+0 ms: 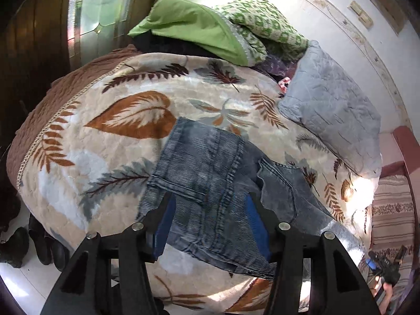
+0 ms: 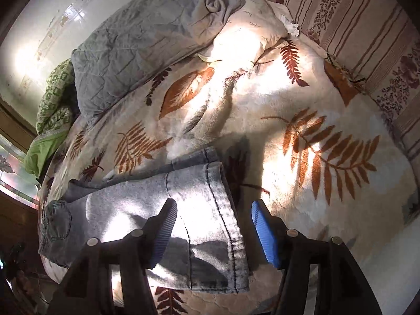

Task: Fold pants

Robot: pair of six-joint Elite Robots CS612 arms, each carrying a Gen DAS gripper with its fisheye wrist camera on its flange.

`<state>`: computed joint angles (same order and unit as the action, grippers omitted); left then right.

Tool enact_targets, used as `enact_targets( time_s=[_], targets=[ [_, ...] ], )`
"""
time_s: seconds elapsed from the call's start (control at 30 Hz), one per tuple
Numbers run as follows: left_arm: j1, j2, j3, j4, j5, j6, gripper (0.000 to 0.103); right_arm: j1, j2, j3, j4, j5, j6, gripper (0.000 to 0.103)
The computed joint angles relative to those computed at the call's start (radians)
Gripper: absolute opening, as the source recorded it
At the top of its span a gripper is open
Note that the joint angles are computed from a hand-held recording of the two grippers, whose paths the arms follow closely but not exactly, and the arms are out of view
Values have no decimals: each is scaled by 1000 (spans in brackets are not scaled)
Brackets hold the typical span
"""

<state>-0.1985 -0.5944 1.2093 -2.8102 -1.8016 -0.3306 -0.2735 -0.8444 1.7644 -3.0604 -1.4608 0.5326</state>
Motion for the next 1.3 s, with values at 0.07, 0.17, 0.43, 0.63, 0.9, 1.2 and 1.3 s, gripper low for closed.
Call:
enact_targets(
  time_s=[0.07,0.17,0.43,0.63,0.9,1.2,1.3],
  targets=[
    [-18,14,-13,26,-19,33,56,-31,29,-37,29,111,62,63],
    [-43,38,-33,88,5,89,56,-57,66,-81,72,211,107,63],
    [-68,59,-34,105,99,185,57,-39,78,-127,84,157,-19,11],
    [-79,54,-25,92,141,203,59,-14,68,-99,-71,-4,-50,9],
    [-95,30,0,40,41,229,59,-33,38,-11,-85,23,42,68],
    [-149,46,-15,88,-31,306,60,-48,19,82,-209,380,104,68],
    [-159,58,-28,138,-7,320,60,-36,50,66,-90,365,95,63]
  ],
)
